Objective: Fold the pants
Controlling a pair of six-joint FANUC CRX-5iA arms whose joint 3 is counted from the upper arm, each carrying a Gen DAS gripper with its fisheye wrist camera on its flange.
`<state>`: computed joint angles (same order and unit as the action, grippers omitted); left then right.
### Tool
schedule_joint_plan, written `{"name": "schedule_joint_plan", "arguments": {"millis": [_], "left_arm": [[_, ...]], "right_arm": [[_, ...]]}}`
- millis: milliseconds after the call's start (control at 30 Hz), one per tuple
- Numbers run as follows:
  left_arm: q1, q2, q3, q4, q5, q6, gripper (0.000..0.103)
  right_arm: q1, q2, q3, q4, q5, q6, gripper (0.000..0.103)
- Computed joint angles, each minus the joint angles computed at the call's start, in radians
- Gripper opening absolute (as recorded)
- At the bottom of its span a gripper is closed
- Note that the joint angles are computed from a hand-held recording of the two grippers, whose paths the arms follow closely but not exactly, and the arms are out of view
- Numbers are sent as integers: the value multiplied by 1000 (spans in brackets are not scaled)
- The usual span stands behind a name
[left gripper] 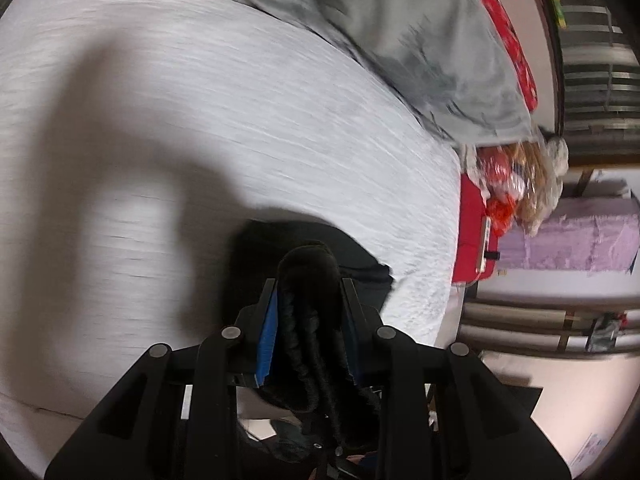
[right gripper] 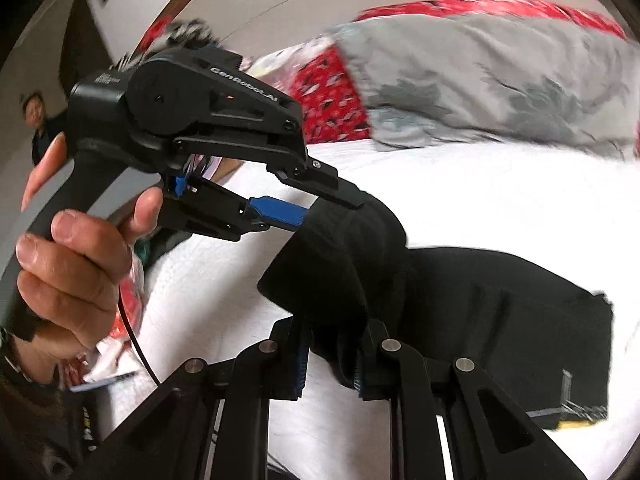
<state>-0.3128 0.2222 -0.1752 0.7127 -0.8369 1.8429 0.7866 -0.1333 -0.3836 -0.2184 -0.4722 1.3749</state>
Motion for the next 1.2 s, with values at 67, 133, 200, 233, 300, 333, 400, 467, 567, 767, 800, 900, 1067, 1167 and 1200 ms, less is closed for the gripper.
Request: {"name": "schedule_joint_plan", "arguments": {"millis": [67, 133, 200, 233, 300, 333, 400, 467, 567, 767, 800, 900, 1067, 1167, 1200], "left_arm": [[-47, 73, 90, -18, -12, 32, 26], [-89, 154, 188, -31, -36, 55, 26], [-126, 250, 304, -45, -81, 88, 26], [-146, 307, 379, -71, -114, 118, 26], [-176, 400, 512, -122, -177, 173, 26], [-192, 452, 592, -157, -218, 208, 26], [-211, 502, 680, -211, -266, 250, 26], [-221, 513, 710, -238, -278, 262, 26], [-222, 474, 663, -228, -234, 255, 26], [-191, 236, 334, -123, 29, 154, 26], [-182, 183, 273, -123, 72, 140, 29], [-164, 65, 196, -304, 104, 255, 58], [-139, 8, 69, -342, 130, 327, 59], [-141, 23, 11, -255, 187, 280, 59], [-143, 27, 1, -238, 203, 264, 59]], "right_arm": [[-91, -12, 23, -144, -56, 115, 17], [-197, -16, 44, -278, -116, 217, 17], [-308, -13, 58, -396, -182, 298, 17], [-376, -5, 65, -455, -220, 336, 17], [-480, 17, 75, -530, -275, 381, 17], [-521, 28, 77, -554, -298, 397, 17], [-582, 56, 86, -584, -338, 418, 17], [-640, 98, 105, -623, -393, 456, 17], [-697, 136, 120, -682, -458, 518, 21], [-768, 173, 154, -753, -593, 591, 24], [-785, 168, 158, -766, -616, 613, 25], [-835, 149, 173, -803, -652, 655, 41], [-842, 195, 259, -834, -639, 622, 56], [-765, 260, 328, -764, -642, 560, 60], [-740, 274, 340, -739, -631, 541, 60]]}}
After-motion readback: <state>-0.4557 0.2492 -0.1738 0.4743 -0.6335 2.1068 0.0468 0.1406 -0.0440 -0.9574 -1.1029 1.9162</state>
